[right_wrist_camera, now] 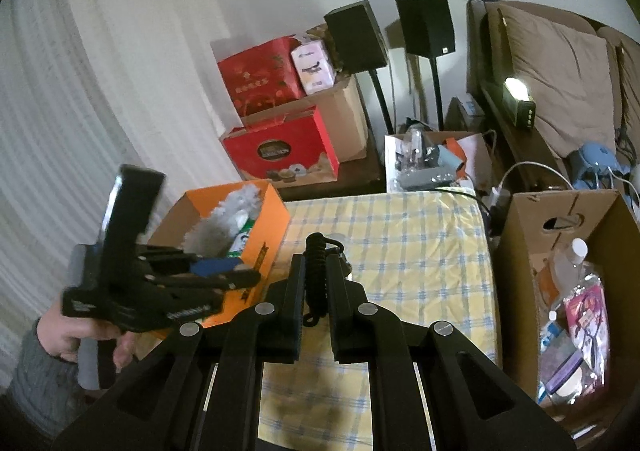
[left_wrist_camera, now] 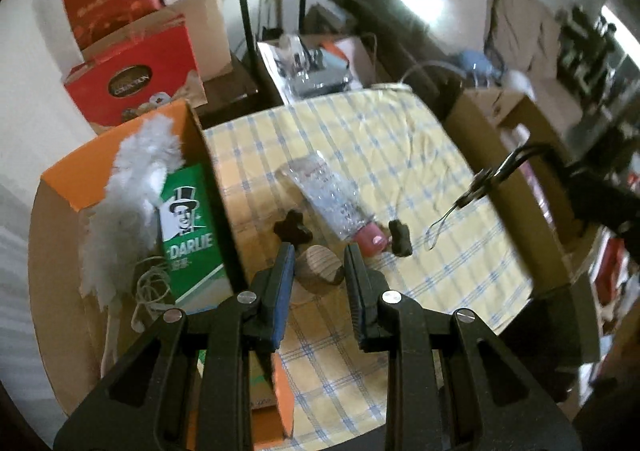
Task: Organize objects
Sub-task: 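Close the left gripper on the small beige ball and lift it, then carry the beige ball with the left gripper while the right gripper carries the black cord to the orange box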
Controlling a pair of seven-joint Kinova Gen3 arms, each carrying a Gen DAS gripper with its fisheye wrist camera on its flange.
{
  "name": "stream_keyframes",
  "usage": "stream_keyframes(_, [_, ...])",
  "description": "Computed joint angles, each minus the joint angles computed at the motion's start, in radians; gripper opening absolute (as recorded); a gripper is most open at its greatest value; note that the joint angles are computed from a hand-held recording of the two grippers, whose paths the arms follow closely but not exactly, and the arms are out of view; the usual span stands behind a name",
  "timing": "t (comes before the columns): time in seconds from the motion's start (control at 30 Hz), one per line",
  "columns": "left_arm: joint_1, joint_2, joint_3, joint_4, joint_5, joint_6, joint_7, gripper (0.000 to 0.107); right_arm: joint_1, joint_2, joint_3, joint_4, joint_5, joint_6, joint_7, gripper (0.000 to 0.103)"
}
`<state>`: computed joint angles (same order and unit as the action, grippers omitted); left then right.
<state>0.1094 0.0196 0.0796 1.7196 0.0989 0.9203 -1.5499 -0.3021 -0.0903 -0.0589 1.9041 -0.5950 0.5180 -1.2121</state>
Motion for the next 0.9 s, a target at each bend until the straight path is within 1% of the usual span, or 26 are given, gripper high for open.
stream_keyframes(0.1, [-0.023,-0.044,-0.021,0.017,0.044,0.004,-0.033,0.023,-0.012,0.005,-0.023,-0.012,0.026,-0.008,-0.033,0.009])
stream_keyframes(0.4, [-0.086,-0.158,-0.081,0.082,0.100,-0.006,-0.090,0.023,-0.074,0.023,-0.090,-0.061,0.130,-0.031,-0.158,0.009])
stream_keyframes(0.47, [-0.099,-0.178,-0.090,0.094,0.101,-0.014,-0.089,0.023,-0.090,0.032,-0.113,-0.074,0.182,-0.044,-0.213,0.009])
stream_keyframes(0.6, [-0.132,-0.224,-0.129,0.128,0.123,-0.036,-0.102,0.023,-0.124,0.047,-0.153,-0.089,0.305,-0.073,-0.338,0.009])
stream_keyframes(0.73, [-0.160,-0.283,-0.163,0.180,0.134,-0.088,-0.112,0.023,-0.165,0.079,-0.182,-0.111,0.437,-0.086,-0.470,0.009])
stream_keyframes(0.8, [-0.169,-0.310,-0.179,0.208,0.137,-0.113,-0.119,0.023,-0.185,0.099,-0.185,-0.125,0.476,-0.083,-0.513,0.009])
stream_keyframes(0.9, [-0.183,-0.343,-0.193,0.245,0.125,-0.146,-0.121,0.023,-0.212,0.133,-0.185,-0.154,0.499,-0.068,-0.556,0.009])
